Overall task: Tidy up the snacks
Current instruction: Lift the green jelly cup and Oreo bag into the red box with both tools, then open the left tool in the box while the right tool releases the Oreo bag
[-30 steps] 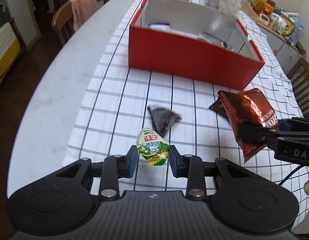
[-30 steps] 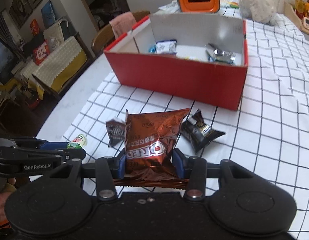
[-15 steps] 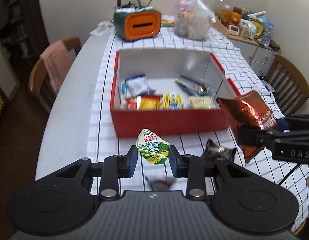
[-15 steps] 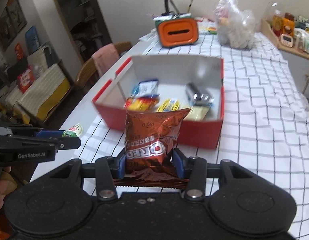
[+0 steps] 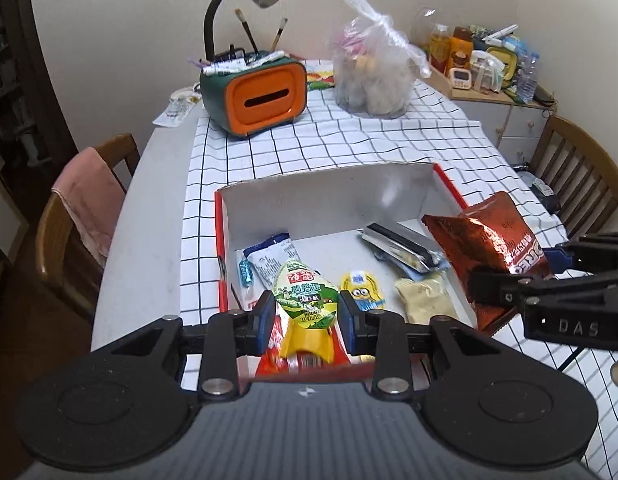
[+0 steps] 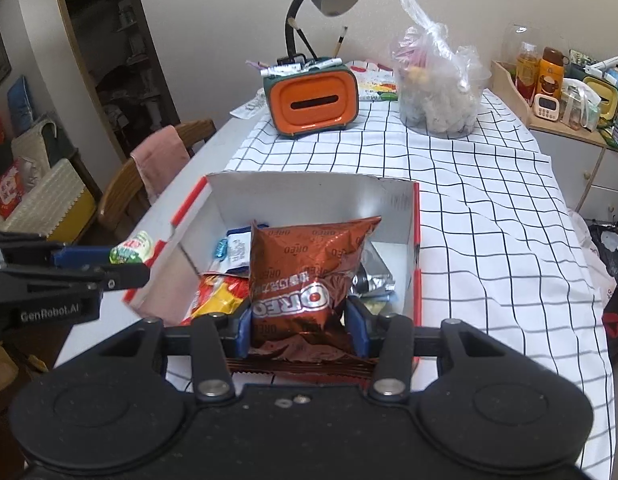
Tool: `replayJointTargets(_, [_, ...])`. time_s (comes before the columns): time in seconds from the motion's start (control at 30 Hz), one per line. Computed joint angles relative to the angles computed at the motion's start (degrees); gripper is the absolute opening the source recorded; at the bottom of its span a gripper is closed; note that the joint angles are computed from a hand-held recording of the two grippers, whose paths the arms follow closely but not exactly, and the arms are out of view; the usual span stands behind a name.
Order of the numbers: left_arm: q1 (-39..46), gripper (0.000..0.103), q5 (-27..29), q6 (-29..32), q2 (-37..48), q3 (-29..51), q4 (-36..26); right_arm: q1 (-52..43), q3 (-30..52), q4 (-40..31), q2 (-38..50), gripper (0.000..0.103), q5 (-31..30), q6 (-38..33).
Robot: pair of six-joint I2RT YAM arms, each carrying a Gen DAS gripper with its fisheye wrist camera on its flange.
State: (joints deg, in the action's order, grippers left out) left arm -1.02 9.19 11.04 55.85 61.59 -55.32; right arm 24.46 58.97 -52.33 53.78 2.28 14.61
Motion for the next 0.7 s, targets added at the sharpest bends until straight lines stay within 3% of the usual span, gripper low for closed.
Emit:
replayJointTargets(0.27, [-1.6, 0.033, -3.5, -0.3, 9.8, -1.3, 7.7, -2.4, -0.2, 6.1, 10.9, 0.046, 0.7, -3.0])
replayJointTargets(0.7, [-4.5, 0.033, -6.8, -0.3, 18.2, -2.1, 11.4, -2.5, -0.3, 11.0, 22.1, 0.046, -0.5, -6.3])
